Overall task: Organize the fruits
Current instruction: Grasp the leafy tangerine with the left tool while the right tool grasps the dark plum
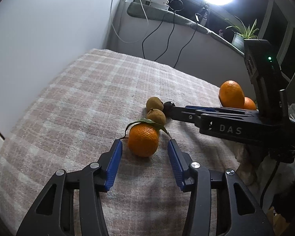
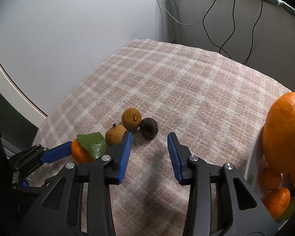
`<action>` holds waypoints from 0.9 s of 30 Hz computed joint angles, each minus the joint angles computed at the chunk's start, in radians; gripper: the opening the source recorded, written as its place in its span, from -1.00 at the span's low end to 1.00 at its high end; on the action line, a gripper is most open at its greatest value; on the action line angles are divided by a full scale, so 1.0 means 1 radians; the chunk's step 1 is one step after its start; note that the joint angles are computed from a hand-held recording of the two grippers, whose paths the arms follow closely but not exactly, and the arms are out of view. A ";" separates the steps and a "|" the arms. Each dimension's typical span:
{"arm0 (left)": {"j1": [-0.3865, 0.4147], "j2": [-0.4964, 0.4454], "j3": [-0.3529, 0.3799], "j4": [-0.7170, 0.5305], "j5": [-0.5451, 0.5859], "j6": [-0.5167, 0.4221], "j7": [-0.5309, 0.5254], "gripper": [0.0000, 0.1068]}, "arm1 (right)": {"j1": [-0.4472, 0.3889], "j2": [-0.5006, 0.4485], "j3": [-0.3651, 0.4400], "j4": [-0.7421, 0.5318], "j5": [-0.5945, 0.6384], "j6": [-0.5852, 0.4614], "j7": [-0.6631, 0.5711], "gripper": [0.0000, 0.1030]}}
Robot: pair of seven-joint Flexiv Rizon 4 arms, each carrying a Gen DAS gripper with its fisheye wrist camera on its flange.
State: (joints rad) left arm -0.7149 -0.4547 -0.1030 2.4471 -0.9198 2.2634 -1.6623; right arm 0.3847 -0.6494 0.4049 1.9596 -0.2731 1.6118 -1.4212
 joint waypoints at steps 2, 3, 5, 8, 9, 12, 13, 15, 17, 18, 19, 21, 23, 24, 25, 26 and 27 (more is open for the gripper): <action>-0.001 -0.001 0.002 -0.003 -0.008 -0.005 0.007 -0.13 | 0.013 -0.003 -0.013 -0.005 -0.003 -0.002 0.002 -0.26; -0.003 -0.003 0.003 -0.007 -0.015 -0.010 0.015 -0.13 | 0.022 -0.004 -0.022 -0.008 -0.004 -0.002 0.004 -0.26; -0.008 -0.007 0.005 -0.014 -0.033 -0.016 0.028 -0.13 | 0.035 -0.006 -0.036 -0.014 -0.007 -0.004 0.007 -0.26; -0.008 -0.011 0.004 -0.021 -0.051 -0.026 0.036 -0.13 | 0.041 -0.013 -0.039 -0.025 -0.009 -0.012 0.009 -0.26; -0.007 -0.012 0.004 -0.022 -0.051 -0.028 0.037 -0.13 | 0.043 -0.015 -0.041 -0.028 -0.010 -0.014 0.008 -0.26; -0.008 -0.015 0.003 -0.025 -0.056 -0.029 0.040 -0.13 | 0.043 -0.022 -0.038 -0.036 -0.012 -0.019 0.002 -0.26; -0.009 -0.017 0.003 -0.026 -0.057 -0.029 0.040 -0.14 | 0.045 -0.024 -0.039 -0.039 -0.013 -0.018 0.000 -0.26; -0.010 -0.018 0.003 -0.028 -0.062 -0.030 0.041 -0.17 | 0.053 -0.026 -0.046 -0.043 -0.015 -0.013 -0.002 -0.26; -0.007 -0.017 0.002 -0.025 -0.058 -0.031 0.036 -0.22 | 0.052 -0.030 -0.045 -0.046 -0.019 -0.010 -0.009 -0.26; -0.002 -0.017 0.002 -0.025 -0.051 -0.031 0.031 -0.24 | 0.046 -0.031 -0.037 -0.047 -0.020 -0.011 -0.014 -0.26; 0.003 -0.017 0.001 -0.022 -0.041 -0.030 0.020 -0.28 | 0.036 -0.034 -0.026 -0.049 -0.021 -0.015 -0.021 -0.26; 0.012 -0.014 0.001 -0.015 -0.021 -0.028 0.000 -0.31 | 0.027 -0.036 -0.017 -0.048 -0.022 -0.019 -0.032 -0.26; 0.012 -0.015 0.003 -0.014 -0.010 -0.026 -0.010 -0.33 | 0.019 -0.038 -0.009 -0.047 -0.016 -0.020 -0.037 -0.26; 0.009 -0.016 0.005 -0.015 -0.013 -0.026 -0.009 -0.34 | 0.017 -0.037 -0.009 -0.046 -0.014 -0.019 -0.039 -0.27; 0.005 -0.016 0.007 -0.016 -0.016 -0.027 -0.006 -0.34 | 0.017 -0.036 -0.011 -0.044 -0.011 -0.016 -0.038 -0.29; 0.005 -0.017 0.008 -0.017 -0.015 -0.027 -0.006 -0.34 | 0.016 -0.035 -0.010 -0.044 -0.009 -0.017 -0.038 -0.33; 0.005 -0.017 0.008 -0.017 -0.014 -0.027 -0.008 -0.34 | 0.012 -0.035 -0.006 -0.044 -0.007 -0.022 -0.039 -0.38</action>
State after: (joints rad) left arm -0.7096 -0.4720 -0.0947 2.4298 -0.9334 2.2368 -1.6698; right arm 0.3963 -0.6847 0.3986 1.9155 -0.2806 1.5894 -1.4599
